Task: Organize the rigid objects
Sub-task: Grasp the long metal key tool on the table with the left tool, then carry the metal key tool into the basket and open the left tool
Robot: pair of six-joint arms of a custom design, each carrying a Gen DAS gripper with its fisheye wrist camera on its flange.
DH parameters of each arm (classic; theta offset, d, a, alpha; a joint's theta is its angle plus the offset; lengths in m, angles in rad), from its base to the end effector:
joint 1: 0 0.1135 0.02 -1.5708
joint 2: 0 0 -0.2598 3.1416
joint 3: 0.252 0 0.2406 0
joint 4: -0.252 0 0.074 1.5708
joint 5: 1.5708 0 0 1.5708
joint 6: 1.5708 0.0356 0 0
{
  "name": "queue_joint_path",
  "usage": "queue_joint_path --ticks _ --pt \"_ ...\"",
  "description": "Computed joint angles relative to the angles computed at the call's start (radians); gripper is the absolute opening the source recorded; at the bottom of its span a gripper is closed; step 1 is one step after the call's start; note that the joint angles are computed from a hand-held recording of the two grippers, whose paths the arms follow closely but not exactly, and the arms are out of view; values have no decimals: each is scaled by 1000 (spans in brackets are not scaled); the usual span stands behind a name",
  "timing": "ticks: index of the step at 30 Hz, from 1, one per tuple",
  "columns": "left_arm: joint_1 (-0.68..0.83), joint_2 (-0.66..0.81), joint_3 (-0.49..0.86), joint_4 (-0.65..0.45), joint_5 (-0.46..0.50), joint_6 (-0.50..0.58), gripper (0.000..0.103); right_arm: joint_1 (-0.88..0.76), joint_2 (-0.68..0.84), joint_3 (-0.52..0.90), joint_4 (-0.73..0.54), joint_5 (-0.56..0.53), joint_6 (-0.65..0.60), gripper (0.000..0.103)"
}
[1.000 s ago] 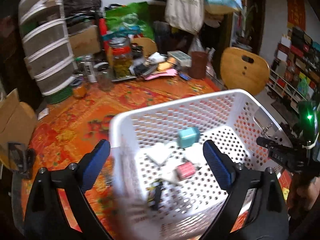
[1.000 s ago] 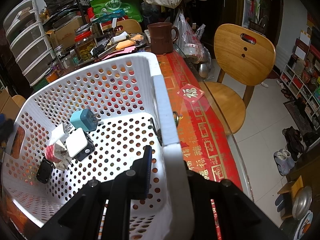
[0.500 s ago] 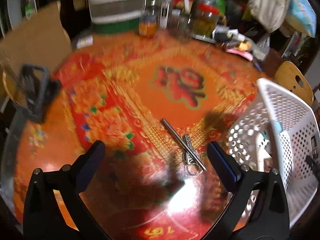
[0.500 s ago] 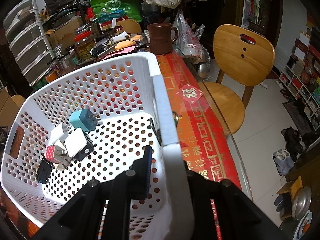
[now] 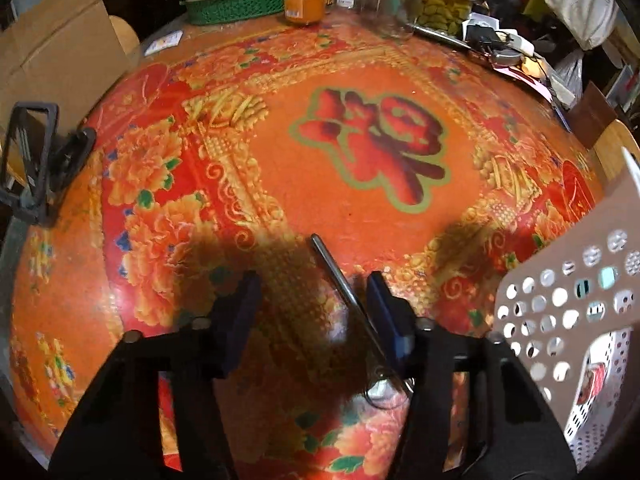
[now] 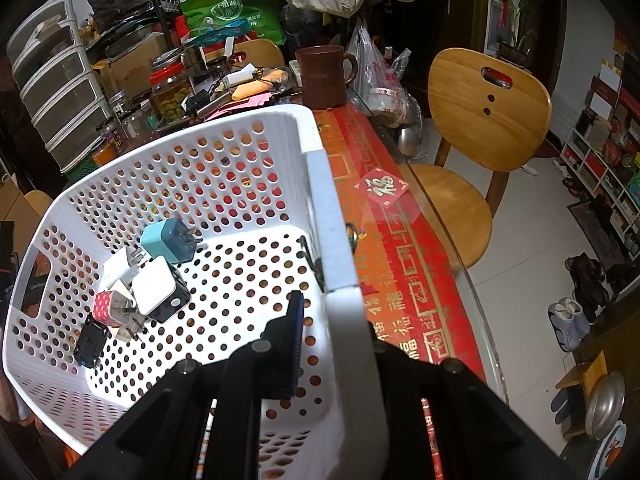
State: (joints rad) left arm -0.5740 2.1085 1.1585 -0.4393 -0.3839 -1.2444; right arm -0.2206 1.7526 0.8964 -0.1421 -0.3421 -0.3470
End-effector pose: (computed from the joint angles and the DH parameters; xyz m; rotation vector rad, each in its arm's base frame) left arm 0.3068 -0.1825 0.0768 -0.9423 2.5585 0.1297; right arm 0.3180 -0.0591 0.1419 -0.2840 2.4804 0.2080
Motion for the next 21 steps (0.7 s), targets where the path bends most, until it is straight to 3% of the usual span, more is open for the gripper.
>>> queue_joint_path --ticks 2,3,4,6,13,21 --pt "-9 11 22 -23 -25 4 43 0 0 -1 3 2 -3 14" --pt "-8 10 14 -9 -25 12 36 0 0 0 1 1 -2 14" --pt "-12 9 16 -7 -25 22 21 0 1 1 1 1 -2 14" --pt "-14 -3 -2 28 -14 46 6 0 0 1 2 0 -2 14" --pt "-57 -105 -114 127 -71 101 5 -4 0 2 1 -7 -4 14" --pt "-96 -332 -258 83 -158 71 5 -3 -2 -3 6 -6 -3 14"
